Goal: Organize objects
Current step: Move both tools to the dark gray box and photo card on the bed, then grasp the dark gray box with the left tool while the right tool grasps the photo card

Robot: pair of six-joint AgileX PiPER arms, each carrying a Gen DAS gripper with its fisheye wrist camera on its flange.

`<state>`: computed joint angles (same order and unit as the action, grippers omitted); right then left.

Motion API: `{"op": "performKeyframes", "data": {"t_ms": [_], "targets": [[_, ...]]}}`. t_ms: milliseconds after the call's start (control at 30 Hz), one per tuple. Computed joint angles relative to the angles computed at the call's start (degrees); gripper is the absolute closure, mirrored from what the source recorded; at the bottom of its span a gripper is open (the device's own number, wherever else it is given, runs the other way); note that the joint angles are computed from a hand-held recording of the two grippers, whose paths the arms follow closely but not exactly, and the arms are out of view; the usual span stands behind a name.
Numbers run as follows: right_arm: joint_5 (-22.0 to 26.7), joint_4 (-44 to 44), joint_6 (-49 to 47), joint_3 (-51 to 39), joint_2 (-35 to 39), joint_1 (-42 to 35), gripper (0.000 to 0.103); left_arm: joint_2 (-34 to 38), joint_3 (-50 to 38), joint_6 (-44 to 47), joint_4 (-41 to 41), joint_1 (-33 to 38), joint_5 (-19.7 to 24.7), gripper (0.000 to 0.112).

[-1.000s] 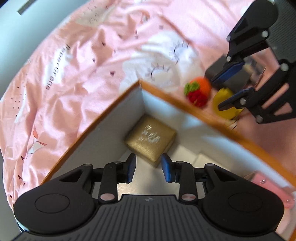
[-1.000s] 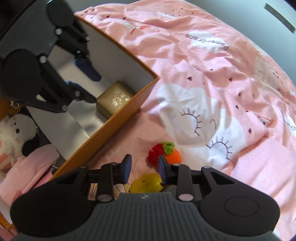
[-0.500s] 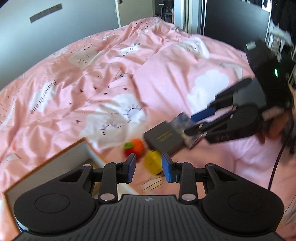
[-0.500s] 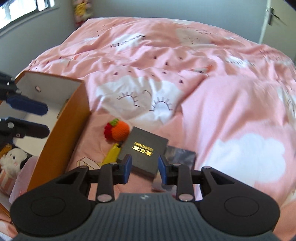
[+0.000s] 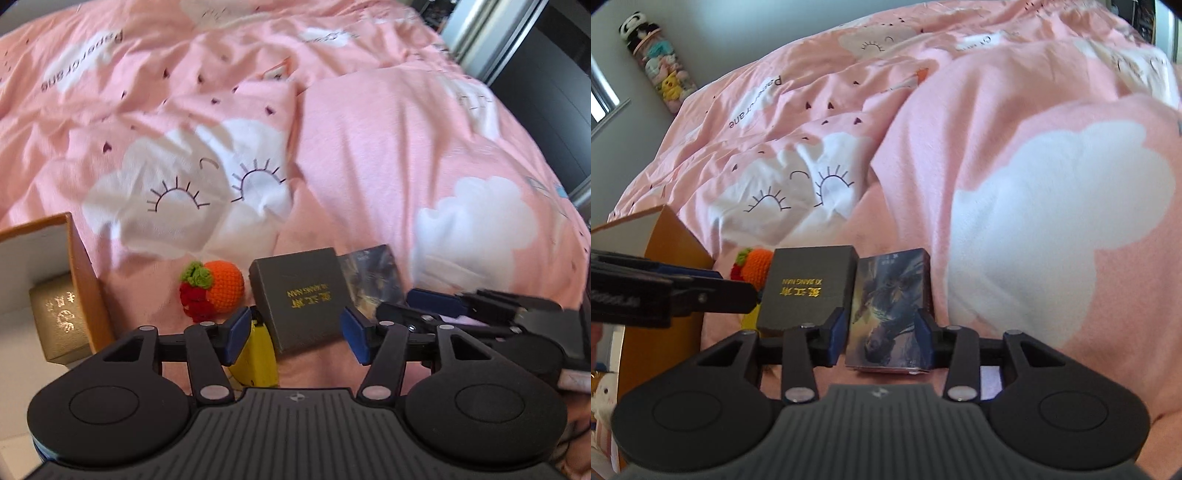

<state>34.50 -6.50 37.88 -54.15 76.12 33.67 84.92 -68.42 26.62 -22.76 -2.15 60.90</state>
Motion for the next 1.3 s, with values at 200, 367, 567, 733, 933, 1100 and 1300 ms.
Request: {"op": "performKeyframes", "data": {"t_ms": [200, 367, 567, 733, 933, 1100, 1300], "targets": [[-5.47, 7.31, -5.03, 2.86, 1.59, -4.32, 0.056, 6.04, -2.49, -5.06, 1.87, -1.81, -0.53, 0.042], [-6.57, 14.51, -10.47, 3.29, 3.37, -7.09, 0.055, 9.18, -3.16, -6.5, 1.68, -2.91, -2.04, 0.037], [-6.78, 19.42, -14.71, 3.24, 4.56, -8.59, 0.052, 12.77, -4.42, -7.67, 0.08, -3.75, -2.36, 0.024], [-6.71, 28.5, -22.97, 2.91, 7.0, -11.2, 0.047, 14.21, -4.38, -6.96, -1.88, -2.99, -2.21, 0.023], [-6.83, 33.77, -26.67, 2.96, 7.83, -12.64, 0.049, 14.18, -3.42, -6.62, -2.66, -2.85, -2.77, 0.022], [-8.17, 33.67, -25.46, 4.75, 5.52, -12.5, 0.062, 8.71, -0.19, -6.59, 0.86, -4.11, -5.34, 0.04], [-10.13, 29.86, -21.98, 6.14, 2.7, -10.36, 0.071, 5.19, -0.64, -2.93, 0.3, -1.83, -1.74, 0.062]]}}
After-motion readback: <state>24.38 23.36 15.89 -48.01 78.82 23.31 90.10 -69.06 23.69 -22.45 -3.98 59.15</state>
